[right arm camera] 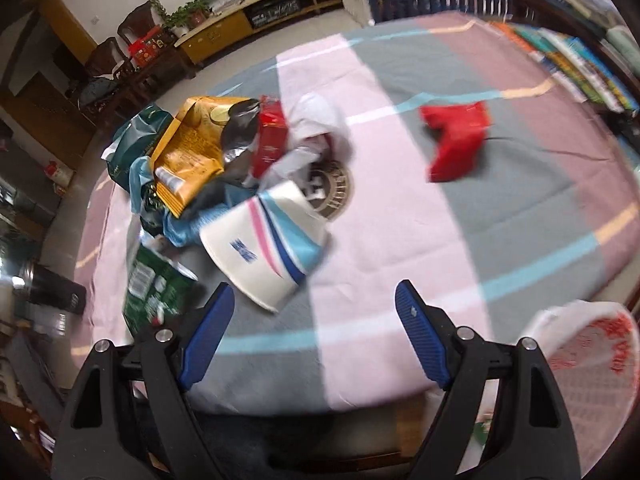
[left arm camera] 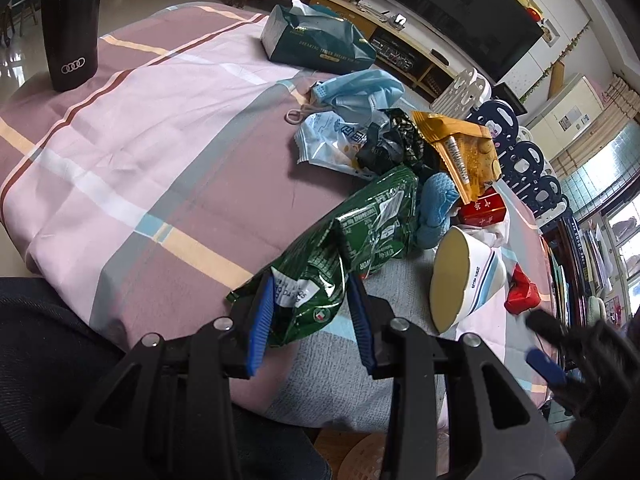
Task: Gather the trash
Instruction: 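Grasp the white striped paper cup with the right tool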
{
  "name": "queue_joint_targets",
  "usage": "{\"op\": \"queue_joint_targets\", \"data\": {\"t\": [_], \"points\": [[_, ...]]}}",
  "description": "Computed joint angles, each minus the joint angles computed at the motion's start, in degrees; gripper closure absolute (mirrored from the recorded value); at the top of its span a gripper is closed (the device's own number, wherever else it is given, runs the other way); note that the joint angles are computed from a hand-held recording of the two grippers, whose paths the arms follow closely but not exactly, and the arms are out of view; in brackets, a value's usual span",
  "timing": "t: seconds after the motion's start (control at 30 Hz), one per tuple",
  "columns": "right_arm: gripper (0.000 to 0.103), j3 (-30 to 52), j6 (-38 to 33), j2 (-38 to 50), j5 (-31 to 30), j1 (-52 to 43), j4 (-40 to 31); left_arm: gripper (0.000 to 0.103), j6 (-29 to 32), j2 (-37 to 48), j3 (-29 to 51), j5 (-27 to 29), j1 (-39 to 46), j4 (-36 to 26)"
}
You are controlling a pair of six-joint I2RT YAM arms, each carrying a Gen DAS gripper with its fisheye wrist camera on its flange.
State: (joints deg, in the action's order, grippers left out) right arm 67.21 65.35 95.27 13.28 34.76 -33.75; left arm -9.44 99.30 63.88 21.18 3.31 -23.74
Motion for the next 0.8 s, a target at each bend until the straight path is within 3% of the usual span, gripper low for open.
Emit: {"op": "queue_joint_targets", "data": {"t": [0.17, 0.27, 0.37, 0.43, 0.67, 0.8], "points": [[0.018, 2.7, 4.6, 9.6, -12.5, -6.2, 9.2, 0.065, 0.0, 0.1, 0.1, 0.1, 0.1, -0.2], [0.01, -0.1, 8.2, 10.9, -16.3, -7.7, 17.2, 0.066, 0.1, 0.4, 0.3, 0.5, 0.1, -0.4], [0.007, -3.2, 11.0, 9.3, -14.9, -8.9, 23.1, 0.065, 0.3, 0.5, 0.4, 0.7, 0.1, -0.2], [0.007, -2.6, 11.4, 10.0, -14.9, -9.6, 23.4, 0.065, 0.4, 0.5, 0.5, 0.6, -0.1, -0.2], [0.007, 6.4, 6.1, 16.1, -12.0, -7.5, 14.6, 0.065, 1.2, 1.2, 1.1, 1.0, -0.2, -1.0], [0.029, 6.3, 3.3, 16.1, -10.7, -6.7, 14.2, 0.065, 1.9, 1.4, 1.3, 1.1, -0.4, -1.3]]}}
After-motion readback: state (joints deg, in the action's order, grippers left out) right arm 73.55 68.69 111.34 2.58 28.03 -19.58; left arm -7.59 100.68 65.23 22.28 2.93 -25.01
